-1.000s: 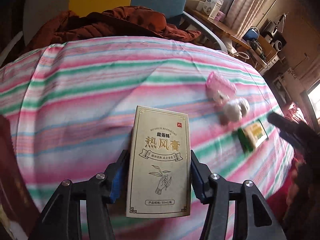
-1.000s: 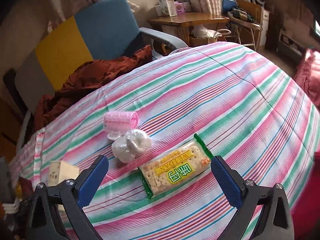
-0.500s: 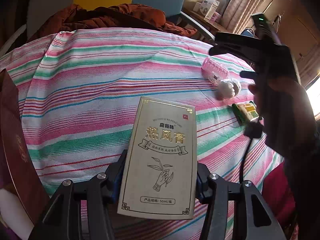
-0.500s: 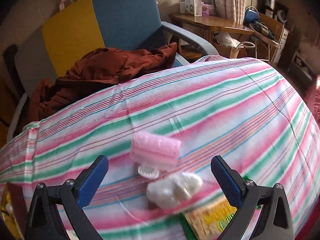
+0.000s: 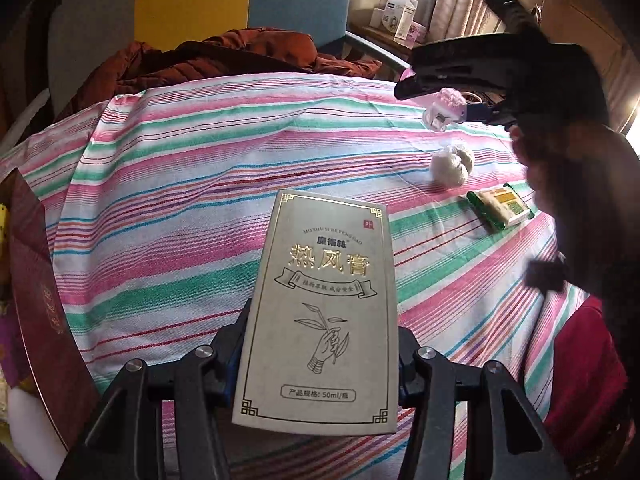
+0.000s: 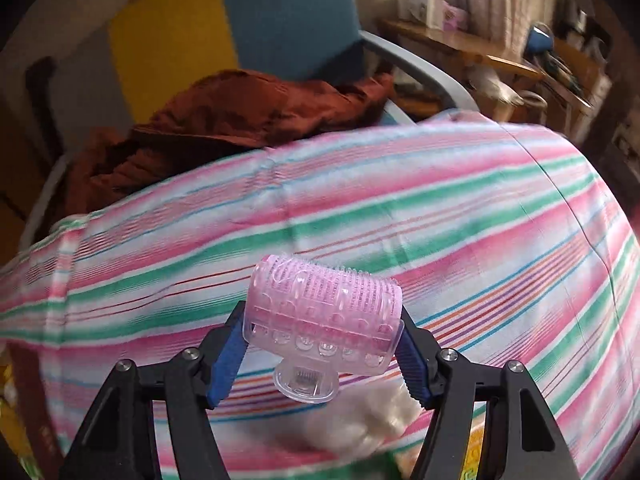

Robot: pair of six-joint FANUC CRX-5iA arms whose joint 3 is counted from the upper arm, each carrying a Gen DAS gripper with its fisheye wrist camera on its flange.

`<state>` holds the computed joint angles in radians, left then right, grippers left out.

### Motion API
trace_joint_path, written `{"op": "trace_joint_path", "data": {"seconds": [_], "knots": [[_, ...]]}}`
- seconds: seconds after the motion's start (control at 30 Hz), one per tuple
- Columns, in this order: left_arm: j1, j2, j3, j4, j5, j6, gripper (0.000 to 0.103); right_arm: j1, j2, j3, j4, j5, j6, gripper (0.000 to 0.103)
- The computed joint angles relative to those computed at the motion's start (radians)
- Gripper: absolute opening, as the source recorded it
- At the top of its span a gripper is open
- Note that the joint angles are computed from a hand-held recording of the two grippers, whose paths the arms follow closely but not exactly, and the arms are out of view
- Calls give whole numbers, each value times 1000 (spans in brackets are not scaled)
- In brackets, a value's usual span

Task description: Organize objects

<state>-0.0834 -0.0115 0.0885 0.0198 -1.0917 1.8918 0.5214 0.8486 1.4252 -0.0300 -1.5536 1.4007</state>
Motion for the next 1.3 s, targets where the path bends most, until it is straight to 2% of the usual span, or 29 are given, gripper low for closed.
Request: {"op": "trace_joint_path", "data": {"seconds": [0.13, 0.27, 0.43, 0.6, 0.67, 0.77, 1.0, 1.3], "knots": [[-1, -18, -9, -11, -8, 19, 54, 13, -222, -330, -72, 135, 63, 68], [-25, -54, -17, -43, -7, 38, 54, 15, -392, -574, -148, 211, 106, 68], [-56, -100, -10, -90, -6, 75, 54, 26, -503, -752, -168, 278, 134, 68], [-87, -147, 8, -170, -42, 152, 54, 51, -512, -791, -135, 284, 180, 68], [-92, -160, 9, -192, -53, 176, 54, 64, -526, -816, -112, 316, 190, 68], [-90, -186, 6, -209, -65, 199, 54, 99, -549, -884, -5, 384, 180, 68], [-112, -237, 12, -279, -103, 243, 54, 82, -542, -852, -100, 347, 231, 68], [-129, -311, -7, -353, -160, 299, 54, 83, -544, -858, -112, 347, 245, 68]]}}
